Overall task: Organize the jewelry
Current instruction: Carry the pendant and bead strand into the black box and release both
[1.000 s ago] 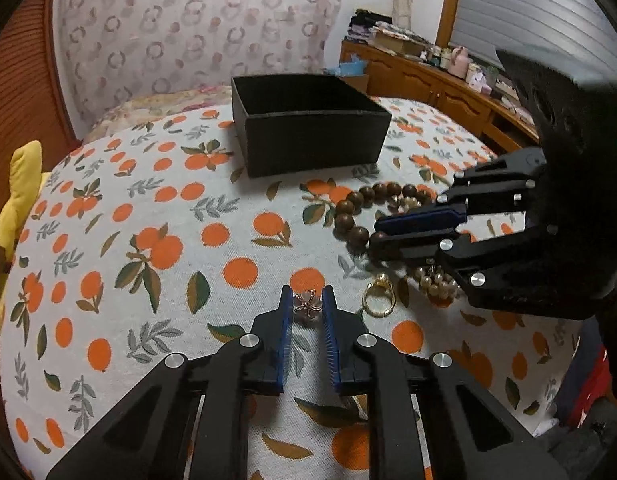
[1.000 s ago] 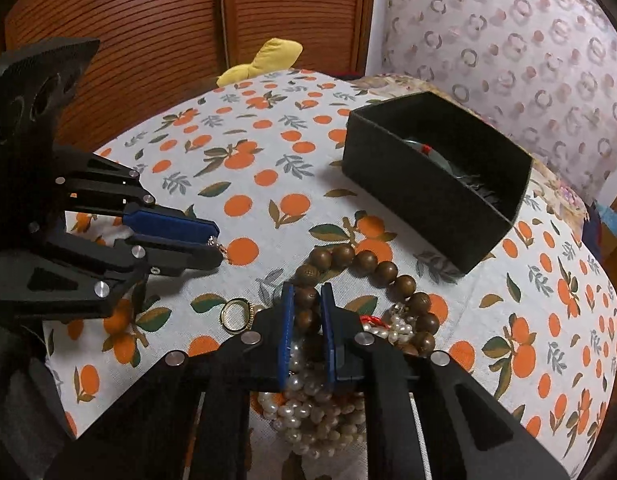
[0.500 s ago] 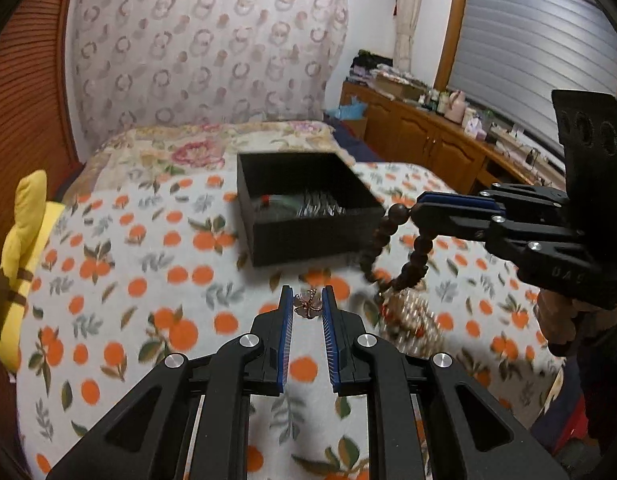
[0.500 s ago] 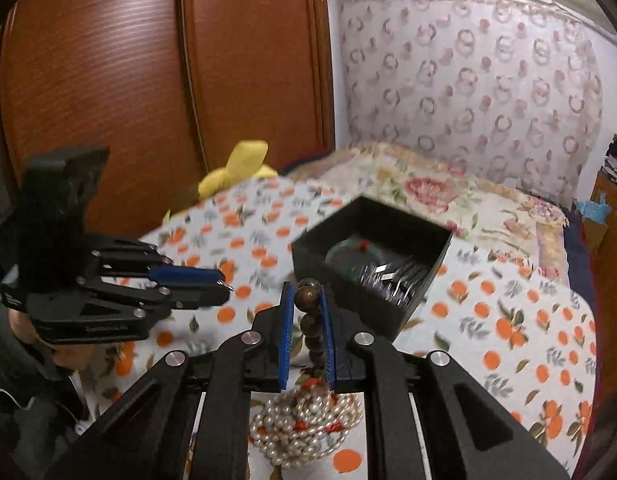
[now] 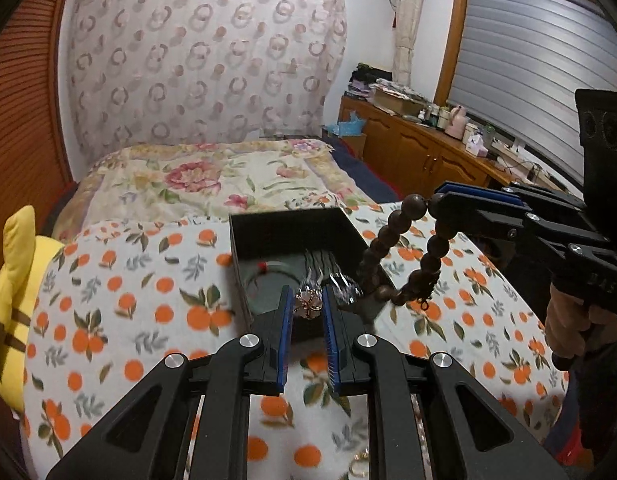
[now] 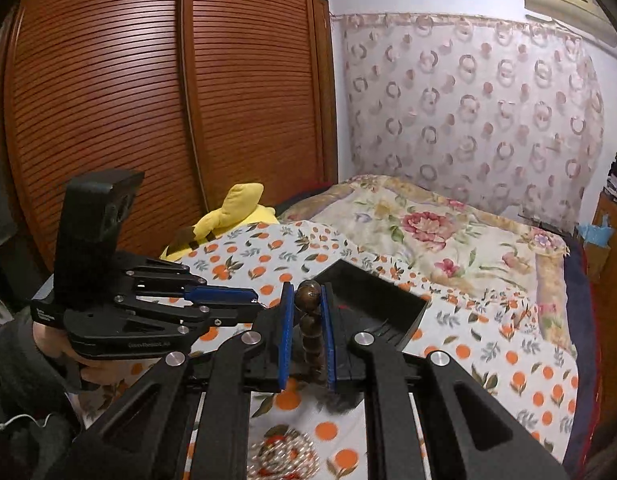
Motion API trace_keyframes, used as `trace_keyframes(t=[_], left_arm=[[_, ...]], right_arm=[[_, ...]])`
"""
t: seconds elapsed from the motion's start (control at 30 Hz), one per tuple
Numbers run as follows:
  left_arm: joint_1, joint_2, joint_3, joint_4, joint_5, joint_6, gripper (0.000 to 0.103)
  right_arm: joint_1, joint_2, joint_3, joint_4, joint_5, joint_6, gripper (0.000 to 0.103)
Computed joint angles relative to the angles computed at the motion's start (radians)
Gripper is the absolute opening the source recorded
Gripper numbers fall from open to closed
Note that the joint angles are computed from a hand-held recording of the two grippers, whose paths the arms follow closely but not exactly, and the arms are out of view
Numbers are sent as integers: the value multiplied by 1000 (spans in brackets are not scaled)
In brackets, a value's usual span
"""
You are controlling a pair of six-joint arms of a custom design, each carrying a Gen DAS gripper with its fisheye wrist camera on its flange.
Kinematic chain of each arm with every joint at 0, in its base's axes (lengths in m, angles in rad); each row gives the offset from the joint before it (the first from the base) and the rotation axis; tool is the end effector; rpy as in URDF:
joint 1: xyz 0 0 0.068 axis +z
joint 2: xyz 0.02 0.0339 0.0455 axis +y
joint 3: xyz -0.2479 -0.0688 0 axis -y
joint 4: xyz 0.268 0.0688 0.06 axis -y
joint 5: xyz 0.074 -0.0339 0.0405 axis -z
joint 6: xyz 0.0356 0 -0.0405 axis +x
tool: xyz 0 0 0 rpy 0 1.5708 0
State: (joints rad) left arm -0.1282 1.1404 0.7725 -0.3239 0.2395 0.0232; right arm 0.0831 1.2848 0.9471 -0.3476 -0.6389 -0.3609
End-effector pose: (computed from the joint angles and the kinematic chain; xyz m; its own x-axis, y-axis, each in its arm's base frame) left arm 0.2685 -0.0431 0.2291 -0.6254 0.1033 -0.7734 0.3200 0.9380 -0.1334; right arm 0.2994 0.0462 0.2542 -0.4041 -0.3181 -0.8576 -0.7155 0.6940 0.0797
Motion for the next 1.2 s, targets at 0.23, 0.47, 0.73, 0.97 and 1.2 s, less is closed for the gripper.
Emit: trace_keyframes(t=[0.23, 0.47, 0.73, 0.97, 1.2], left_arm=[[-5, 158, 104, 42, -17, 0, 14], [-14, 251, 146, 64, -46, 4, 14], [-10, 259, 142, 68, -61, -1, 16], [-12, 181, 86, 68, -77, -4, 33], [-19, 37, -21, 40, -78, -8, 45]], right_arm=[[5, 142, 113, 40, -16, 14, 15], [10, 265, 169, 78, 2, 34, 15], [27, 346, 176, 96, 53, 28, 16], [18, 318, 141, 108, 84, 47, 16], [-17, 156, -3, 90, 83, 43, 16]])
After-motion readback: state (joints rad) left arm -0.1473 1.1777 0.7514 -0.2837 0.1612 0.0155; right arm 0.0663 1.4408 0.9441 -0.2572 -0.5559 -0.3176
